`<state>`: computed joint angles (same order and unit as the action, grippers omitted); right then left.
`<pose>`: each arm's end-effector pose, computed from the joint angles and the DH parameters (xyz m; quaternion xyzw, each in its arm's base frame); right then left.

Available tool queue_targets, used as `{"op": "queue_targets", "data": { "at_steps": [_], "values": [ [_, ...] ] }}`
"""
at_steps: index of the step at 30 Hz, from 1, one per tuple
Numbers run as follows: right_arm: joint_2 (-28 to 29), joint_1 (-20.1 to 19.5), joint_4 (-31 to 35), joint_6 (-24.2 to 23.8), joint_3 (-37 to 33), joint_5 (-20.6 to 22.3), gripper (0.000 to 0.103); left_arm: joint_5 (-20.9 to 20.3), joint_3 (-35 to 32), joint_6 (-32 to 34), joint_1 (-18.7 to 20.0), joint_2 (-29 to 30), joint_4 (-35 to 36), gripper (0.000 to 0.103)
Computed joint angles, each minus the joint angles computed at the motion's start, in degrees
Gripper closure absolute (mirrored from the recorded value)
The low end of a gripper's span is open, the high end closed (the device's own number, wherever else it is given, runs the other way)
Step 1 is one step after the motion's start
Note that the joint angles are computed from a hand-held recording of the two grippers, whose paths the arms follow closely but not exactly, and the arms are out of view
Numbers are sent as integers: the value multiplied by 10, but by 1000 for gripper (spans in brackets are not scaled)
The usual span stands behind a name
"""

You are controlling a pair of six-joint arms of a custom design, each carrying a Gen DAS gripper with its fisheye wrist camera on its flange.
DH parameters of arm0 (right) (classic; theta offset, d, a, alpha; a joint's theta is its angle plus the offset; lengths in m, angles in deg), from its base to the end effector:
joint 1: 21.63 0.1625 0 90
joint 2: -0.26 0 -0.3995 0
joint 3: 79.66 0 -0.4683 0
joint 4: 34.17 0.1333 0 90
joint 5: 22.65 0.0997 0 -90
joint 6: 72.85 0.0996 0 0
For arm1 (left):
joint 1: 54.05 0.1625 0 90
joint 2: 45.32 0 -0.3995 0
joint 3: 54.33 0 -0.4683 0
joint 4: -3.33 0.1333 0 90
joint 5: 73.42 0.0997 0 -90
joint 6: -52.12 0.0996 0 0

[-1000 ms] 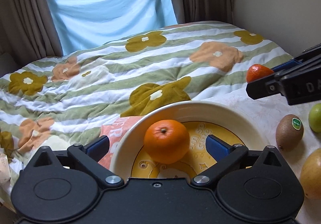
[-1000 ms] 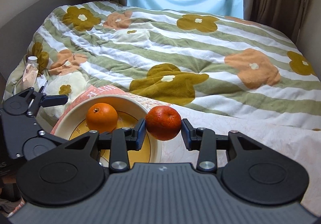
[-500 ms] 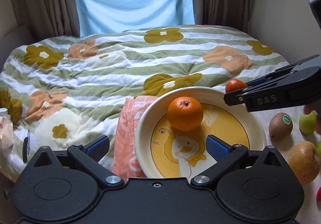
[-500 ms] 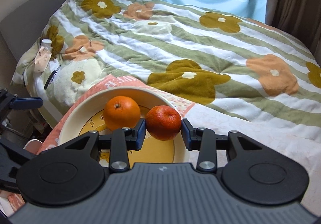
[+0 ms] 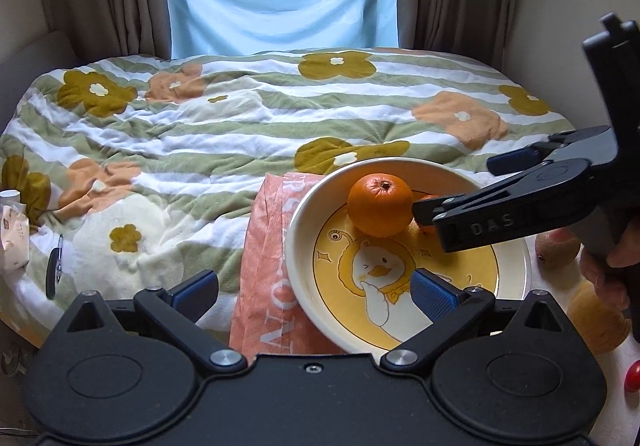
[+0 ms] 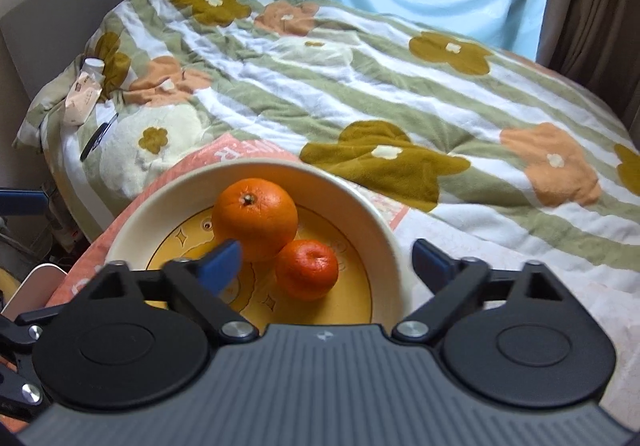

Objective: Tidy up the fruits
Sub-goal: 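Move the left gripper back toward the fruits while the right gripper also returns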

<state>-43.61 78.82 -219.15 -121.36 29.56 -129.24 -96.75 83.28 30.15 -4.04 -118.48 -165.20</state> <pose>0.2151 -0.5879 -0.0199 0.4387 -0.8509 0.1937 0.2144 -0.1003 -0.4693 0.1084 0.0633 0.8295 -0.3685 0.4149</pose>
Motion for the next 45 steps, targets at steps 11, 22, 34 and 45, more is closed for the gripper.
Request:
{"op": "queue_targets", "data": {
  "at_steps": [11,22,34,45],
  "values": [
    [-63,19,-6,45,50,-14,0,8,24,-64,-37,-50,62,0],
    [-181,39,-36,95,153,-42,0,33,60,-117,-113,-98,112,0],
    [-340,22,-74,105,279,-65,0,22,89,-232,-195,-132,231,0],
    [-503,-72,-14,50,344,-20,0,18,43,-386,-247,-28,309,0]
  ]
}}
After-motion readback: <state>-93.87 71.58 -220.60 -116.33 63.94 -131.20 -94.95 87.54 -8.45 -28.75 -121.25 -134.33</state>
